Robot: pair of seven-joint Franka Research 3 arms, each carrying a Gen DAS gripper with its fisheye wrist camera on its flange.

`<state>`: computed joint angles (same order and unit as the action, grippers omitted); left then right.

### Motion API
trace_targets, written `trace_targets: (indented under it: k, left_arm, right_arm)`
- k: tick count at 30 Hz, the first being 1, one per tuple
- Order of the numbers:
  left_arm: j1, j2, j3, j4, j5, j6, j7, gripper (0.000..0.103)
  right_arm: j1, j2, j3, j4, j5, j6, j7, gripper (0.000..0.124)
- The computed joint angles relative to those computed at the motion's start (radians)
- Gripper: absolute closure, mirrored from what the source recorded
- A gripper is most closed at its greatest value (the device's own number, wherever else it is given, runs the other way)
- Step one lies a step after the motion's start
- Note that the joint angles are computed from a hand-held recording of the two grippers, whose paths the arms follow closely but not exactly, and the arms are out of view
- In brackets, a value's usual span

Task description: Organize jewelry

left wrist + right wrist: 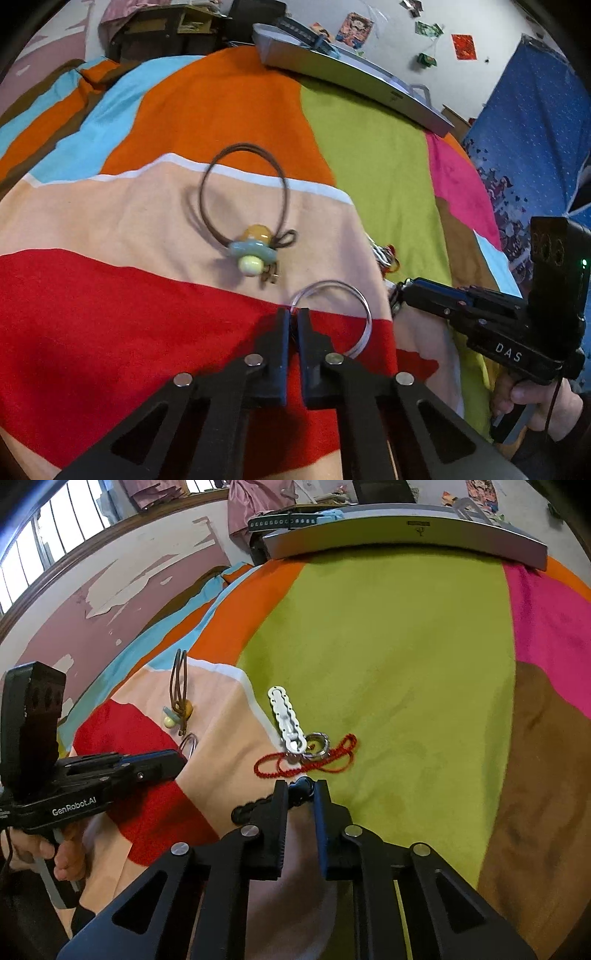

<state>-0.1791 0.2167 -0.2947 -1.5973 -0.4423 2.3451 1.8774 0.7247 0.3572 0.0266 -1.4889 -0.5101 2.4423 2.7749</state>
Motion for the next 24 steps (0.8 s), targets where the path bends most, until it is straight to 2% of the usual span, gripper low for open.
trace_targets:
  k: [3, 5, 8, 12, 15, 17, 19, 20, 24]
  left_arm:
    - [0.000, -0.014, -0.010, -0.007, -0.017, -0.003, 0.046, 0.099]
    - [-0.003, -0.028, -0.015, -0.017, -0.036, 0.004, 0.085, 0.099]
    - [-0.016, -0.041, -0.012, -0.027, -0.033, 0.020, 0.109, 0.099]
    - [-0.036, -0.034, 0.005, -0.021, 0.035, 0.028, 0.045, 0.099]
    - [-0.043, -0.014, 0.021, 0.004, 0.106, 0.011, -0.054, 0.099]
    - [-0.038, -0.019, 0.024, -0.004, 0.128, 0.011, -0.090, 0.099]
    - [-0.033, -0.017, 0.025, -0.002, 0.139, 0.006, -0.118, 0.099]
    - [-0.029, -0.016, 0.024, 0.001, 0.135, 0.002, -0.128, 0.099]
    - [-0.019, -0.013, 0.017, 0.001, 0.122, -0.001, -0.136, 0.099]
  right_arm:
    - [0.006, -0.019, -0.001, -0.021, -0.007, -0.006, 0.032, 0.114]
    - [0.005, -0.034, 0.001, -0.044, -0.016, -0.005, 0.050, 0.121]
    - [0.004, -0.035, 0.006, -0.046, -0.035, -0.011, 0.070, 0.121]
    - [-0.009, -0.046, 0.012, -0.067, -0.032, 0.021, 0.068, 0.121]
    - [-0.014, -0.051, 0.008, -0.080, -0.046, 0.052, 0.092, 0.120]
    - [-0.024, -0.045, 0.009, -0.082, -0.032, 0.074, 0.101, 0.114]
    - [-0.026, -0.033, 0.006, -0.076, -0.021, 0.081, 0.110, 0.095]
    - [-0.030, -0.024, 0.006, -0.070, -0.009, 0.092, 0.111, 0.090]
    - [-0.029, 0.020, 0.003, -0.027, 0.037, 0.115, 0.080, 0.087]
